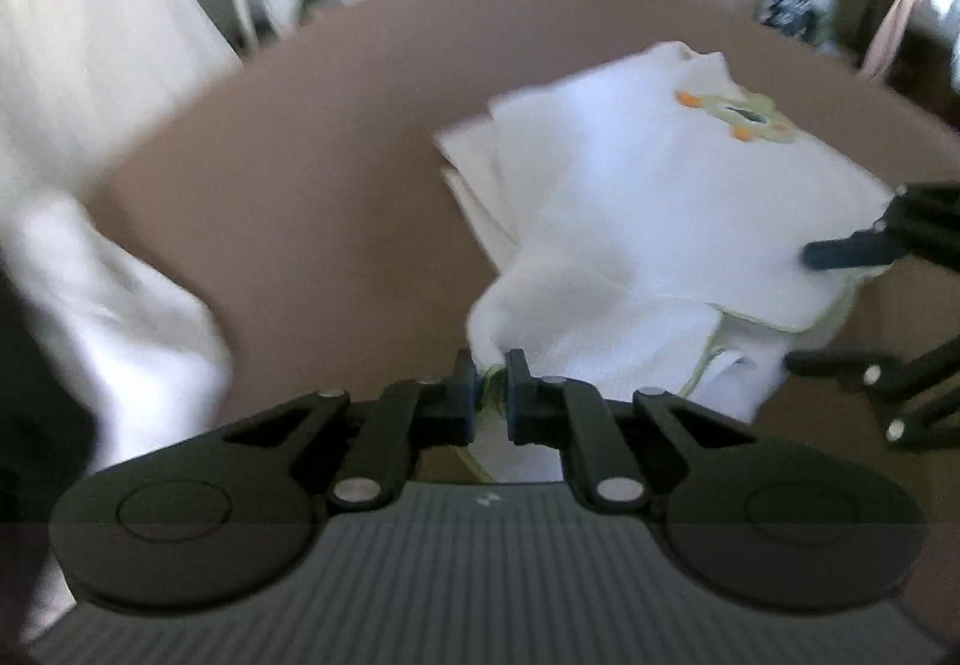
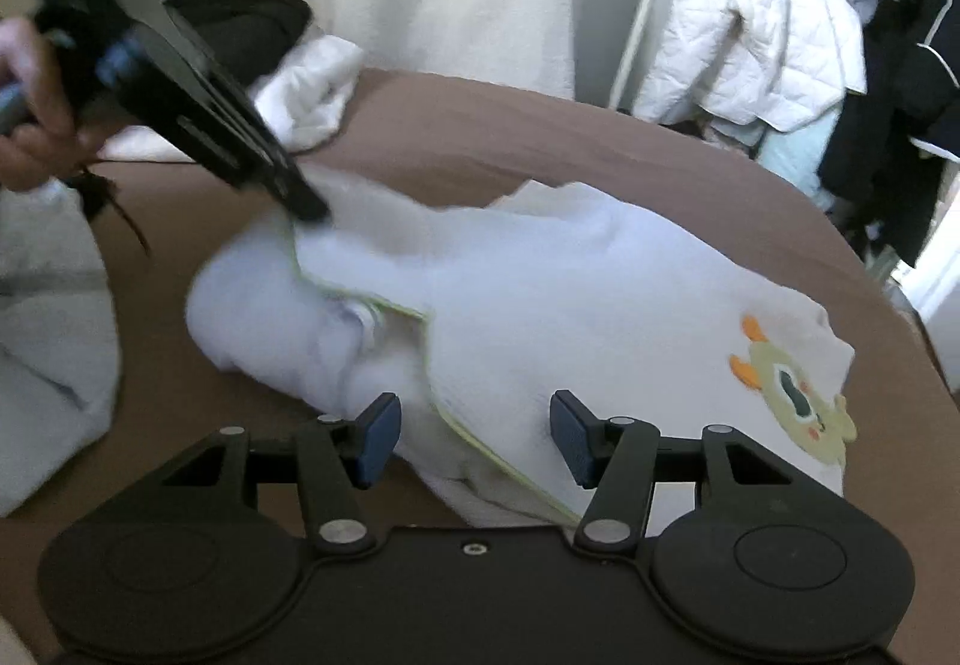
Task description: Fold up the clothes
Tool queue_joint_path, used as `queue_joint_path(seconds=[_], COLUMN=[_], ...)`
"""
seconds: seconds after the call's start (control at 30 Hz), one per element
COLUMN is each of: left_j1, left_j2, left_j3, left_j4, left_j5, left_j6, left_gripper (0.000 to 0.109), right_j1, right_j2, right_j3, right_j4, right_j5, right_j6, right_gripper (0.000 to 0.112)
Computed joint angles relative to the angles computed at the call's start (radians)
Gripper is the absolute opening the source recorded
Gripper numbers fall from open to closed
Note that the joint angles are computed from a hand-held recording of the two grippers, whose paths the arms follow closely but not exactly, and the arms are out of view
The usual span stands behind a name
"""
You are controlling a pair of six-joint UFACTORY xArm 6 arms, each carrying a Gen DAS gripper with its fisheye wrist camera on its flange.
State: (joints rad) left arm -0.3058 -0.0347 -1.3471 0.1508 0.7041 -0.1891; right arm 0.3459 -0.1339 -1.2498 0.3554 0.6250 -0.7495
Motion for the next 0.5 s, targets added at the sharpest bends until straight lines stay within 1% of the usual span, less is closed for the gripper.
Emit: queue_joint_path(seconds=[0.03, 0.1, 0.17, 0.2, 0.23, 0.27, 0.3, 0.37, 0.4, 0.43, 0.47, 0.5], left_j1=[-0.01, -0.048, -0.096, -0.122, -0.142, -0.154, -0.163, -0.182, -0.185, -0.184, -0.171, -0.158], left_j2=[-0.003, -0.004, 0.002, 0.007, 0.015, 0.029, 0.045, 0.079, 0.087, 0.088, 0.068, 0.045], left_j3=[-0.007, -0.019, -0.037, -0.048, -0.064, -0.081, -0.102, -0.149, -0.163, -0.166, -0.147, -0.125], left_j4=[0.034, 0.167, 0.304, 0.369, 0.405, 0.398, 0.38, 0.371, 0.379, 0.384, 0.377, 0.37], left_j5=[0.017, 0.054, 0.101, 0.129, 0.163, 0.203, 0.245, 0.348, 0.388, 0.412, 0.393, 0.366], left_j6=[-0.029, -0.1, -0.152, -0.173, -0.176, -0.172, -0.16, -0.138, -0.133, -0.131, -0.138, -0.143], left_gripper=[0.009, 0.009, 0.009, 0.009, 0.009, 0.009, 0.014, 0.018, 0.024, 0.035, 0.041, 0.044], right_j1=[0.004, 0.007, 0.021, 0.037, 0.058, 0.077, 0.092, 0.117, 0.119, 0.112, 0.092, 0.059], right_j2=[-0.002, -0.011, -0.016, -0.021, -0.025, -0.023, -0.025, -0.038, -0.046, -0.055, -0.06, -0.056], right_j3=[0.01, 0.026, 0.042, 0.065, 0.096, 0.119, 0.131, 0.149, 0.154, 0.154, 0.139, 0.107], right_j4=[-0.01, 0.019, 0.021, -0.007, -0.055, -0.079, -0.076, -0.061, -0.039, -0.007, 0.06, 0.148], right_j5=[-0.014, -0.024, -0.027, -0.057, -0.109, -0.142, -0.146, -0.128, -0.115, -0.098, -0.053, 0.019], right_j6=[0.023, 0.014, -0.041, -0.06, -0.073, -0.089, -0.101, -0.109, -0.117, -0.128, -0.148, -0.167], right_gripper=[0.061, 0.061, 0.074, 0.077, 0.078, 0.078, 0.078, 0.078, 0.078, 0.078, 0.078, 0.078])
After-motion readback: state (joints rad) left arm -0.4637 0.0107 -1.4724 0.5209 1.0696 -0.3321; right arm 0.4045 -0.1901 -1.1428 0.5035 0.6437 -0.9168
